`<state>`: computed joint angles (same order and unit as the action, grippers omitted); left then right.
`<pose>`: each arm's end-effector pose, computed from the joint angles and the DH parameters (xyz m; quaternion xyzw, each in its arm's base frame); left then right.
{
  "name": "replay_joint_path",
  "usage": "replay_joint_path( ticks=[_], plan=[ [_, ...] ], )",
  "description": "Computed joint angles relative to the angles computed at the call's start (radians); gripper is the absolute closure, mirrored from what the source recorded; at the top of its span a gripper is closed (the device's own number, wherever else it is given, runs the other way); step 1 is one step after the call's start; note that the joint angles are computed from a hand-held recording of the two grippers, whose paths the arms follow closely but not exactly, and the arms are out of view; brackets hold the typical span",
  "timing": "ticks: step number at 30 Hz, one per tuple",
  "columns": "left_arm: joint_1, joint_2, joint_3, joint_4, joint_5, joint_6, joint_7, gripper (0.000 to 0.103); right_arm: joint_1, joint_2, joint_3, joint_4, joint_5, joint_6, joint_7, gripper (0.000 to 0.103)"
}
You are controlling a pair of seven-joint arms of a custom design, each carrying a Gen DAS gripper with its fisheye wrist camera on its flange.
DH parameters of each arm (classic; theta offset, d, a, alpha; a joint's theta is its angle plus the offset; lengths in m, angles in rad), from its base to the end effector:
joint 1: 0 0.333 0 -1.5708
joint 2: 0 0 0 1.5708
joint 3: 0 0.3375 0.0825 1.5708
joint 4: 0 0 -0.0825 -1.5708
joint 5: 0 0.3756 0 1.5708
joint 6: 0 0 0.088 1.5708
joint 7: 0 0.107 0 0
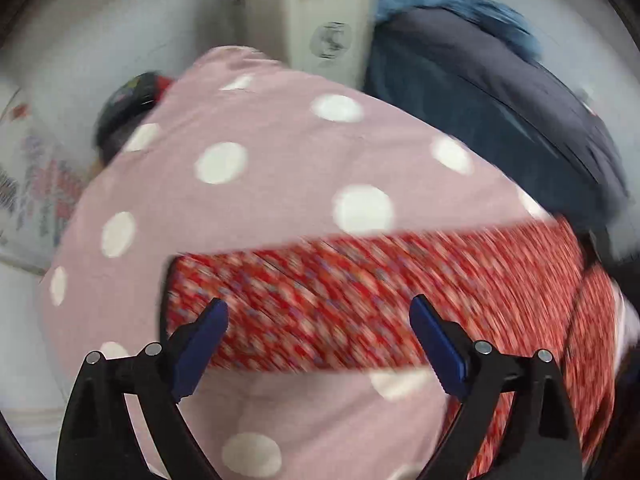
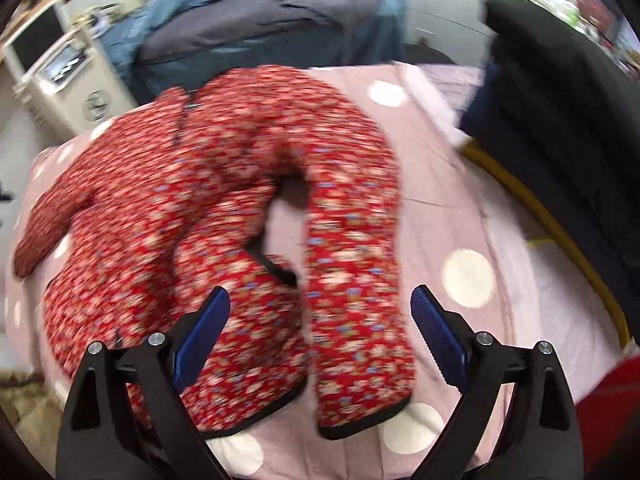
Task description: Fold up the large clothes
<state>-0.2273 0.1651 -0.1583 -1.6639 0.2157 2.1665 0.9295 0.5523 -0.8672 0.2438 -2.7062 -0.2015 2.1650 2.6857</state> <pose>0.5983 -0.2258 0.5663 -0.7513 0.6323 -0.1393 0.1276 0.2105 0.2163 0.5157 -0.5823 0.7782 -0.1609 0.1715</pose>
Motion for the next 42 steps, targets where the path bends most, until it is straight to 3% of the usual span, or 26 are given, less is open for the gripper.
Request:
replay_joint_path(
  ticks=[2,4,8,10,15,22,23,28,31,34,35,37,39,40,42],
  plan=[
    [-0.001,-0.055,-0.046,-0.101,-0.119,0.072,0.166,0.013,0.055,0.029,-0.046,-0.011,0.028,0.098,-0.085,0.012],
    [-0.011,-0.085,-0.079,-0.177,-0.262,0.092,0.314,0.013,0.108,0.063,-0.1,-0.026,0.085,0.194,-0.178,0.012],
    [-0.054,-0.152,-0.115,-0.34,-0.477,0.063,0.483,0.013,0.118,0.141,-0.115,-0.02,0.121,0.213,-0.316,0.012],
    [-0.08,-0.172,-0.126,-0.397,-0.502,0.066,0.489,0.013,0.113,0.154,-0.136,-0.036,0.149,0.206,-0.374,0.012],
    [-0.113,-0.213,-0.131,-0.491,-0.548,0.187,0.454,0.013,0.141,0.184,-0.224,-0.105,0.263,0.261,-0.598,0.012],
    [-0.113,-0.244,-0.113,-0.501,-0.607,0.185,0.506,0.013,0.097,0.265,-0.194,-0.113,0.381,0.353,-0.608,0.013],
    [-0.106,-0.264,-0.105,-0.519,-0.622,0.177,0.51,0.013,0.095,0.27,-0.183,-0.107,0.387,0.351,-0.595,0.017],
    [-0.093,-0.305,-0.089,-0.535,-0.691,0.122,0.544,0.013,0.105,0.242,-0.176,-0.094,0.447,0.309,-0.53,0.059],
    [-0.125,-0.257,-0.105,-0.493,-0.787,0.131,0.644,0.006,0.132,0.178,-0.212,-0.095,0.539,0.294,-0.516,0.071],
    [-0.159,-0.17,-0.145,-0.442,-0.753,0.151,0.683,0.007,0.11,0.099,-0.201,-0.073,0.553,0.211,-0.458,0.073],
    [-0.169,-0.146,-0.154,-0.426,-0.725,0.159,0.663,0.011,0.099,0.065,-0.197,-0.067,0.552,0.176,-0.434,0.073],
    [-0.184,-0.1,-0.163,-0.383,-0.698,0.159,0.604,0.035,0.076,-0.009,-0.191,-0.052,0.559,0.111,-0.371,0.074],
    [-0.188,-0.082,-0.164,-0.339,-0.688,0.133,0.581,0.051,0.062,-0.086,-0.187,-0.039,0.574,0.073,-0.312,0.075],
    [-0.176,-0.103,-0.164,-0.333,-0.765,0.13,0.629,0.06,0.052,-0.12,-0.181,-0.013,0.565,0.026,-0.281,0.075],
    [-0.159,-0.164,-0.152,-0.324,-0.852,0.115,0.681,0.064,0.036,-0.127,-0.161,0.05,0.538,-0.063,-0.234,0.077]
  ],
)
